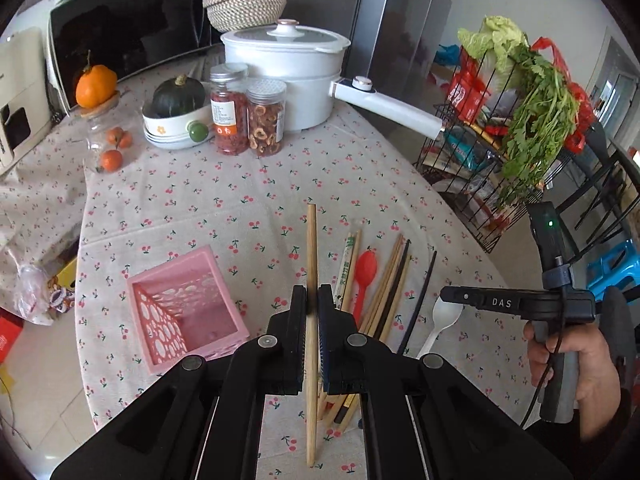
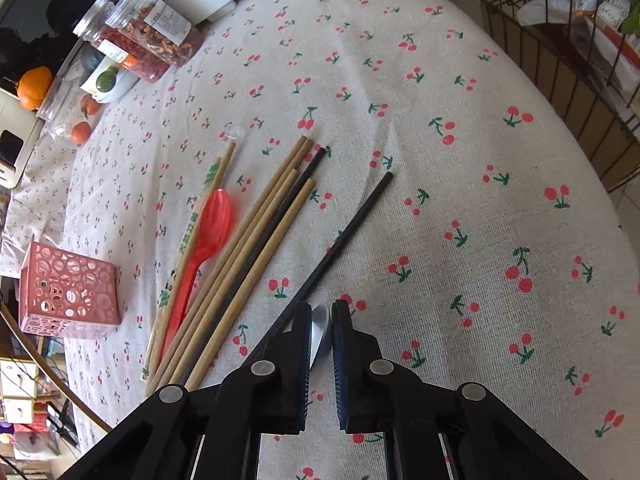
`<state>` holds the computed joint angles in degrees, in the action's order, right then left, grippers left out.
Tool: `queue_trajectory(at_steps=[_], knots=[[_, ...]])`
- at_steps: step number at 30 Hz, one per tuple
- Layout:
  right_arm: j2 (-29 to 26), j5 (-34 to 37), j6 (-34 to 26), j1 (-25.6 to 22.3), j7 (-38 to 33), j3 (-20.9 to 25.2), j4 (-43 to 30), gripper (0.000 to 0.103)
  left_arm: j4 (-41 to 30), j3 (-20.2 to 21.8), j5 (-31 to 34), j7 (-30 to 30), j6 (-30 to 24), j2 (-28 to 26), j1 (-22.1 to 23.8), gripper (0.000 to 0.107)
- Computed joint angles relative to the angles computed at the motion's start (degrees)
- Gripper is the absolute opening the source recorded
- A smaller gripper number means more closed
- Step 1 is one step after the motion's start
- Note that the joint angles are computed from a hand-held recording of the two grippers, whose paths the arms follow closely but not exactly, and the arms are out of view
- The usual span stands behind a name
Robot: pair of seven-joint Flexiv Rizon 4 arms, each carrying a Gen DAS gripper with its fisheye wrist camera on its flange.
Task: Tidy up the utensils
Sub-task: 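Carry the chopstick with the left tool while the right tool carries the spoon into the pink basket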
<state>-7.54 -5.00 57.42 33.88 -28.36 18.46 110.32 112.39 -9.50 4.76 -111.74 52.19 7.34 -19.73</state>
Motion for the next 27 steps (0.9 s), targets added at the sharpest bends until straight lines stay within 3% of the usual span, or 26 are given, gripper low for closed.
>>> queue_trajectory(at_steps=[6, 13, 16, 21, 27], knots=[[2.2, -12.6, -1.5, 2.2, 5.3, -0.8, -0.7, 0.008, 8.0, 3.0, -4.2, 0.2, 10.6, 6.6, 0.1, 0.005], [2.1, -31.1, -4.3, 5.2, 13.0, -1.3, -4.5, 0.008, 11.0, 3.7, -4.7, 2.7, 23.0, 12.1, 2.6, 0.005], [1.2, -39.3, -4.4, 6.6, 17.3, -1.9, -6.7, 0.008, 12.3, 2.9, -3.8, 1.8, 27.4, 13.0, 5.8, 0.005], [-1.6, -50.5, -6.7, 9.3, 22.1, -3.4, -12.2, 0.008, 15.5, 1.6, -1.2, 1.4, 40.4, 11.9, 10.4, 0.005], [-6.3, -59.0, -6.9, 12.2, 24.0, -6.2, -19.5, 0.008, 18.3, -3.1, -0.3, -1.1, 48.0, 11.2, 18.9, 0.005]])
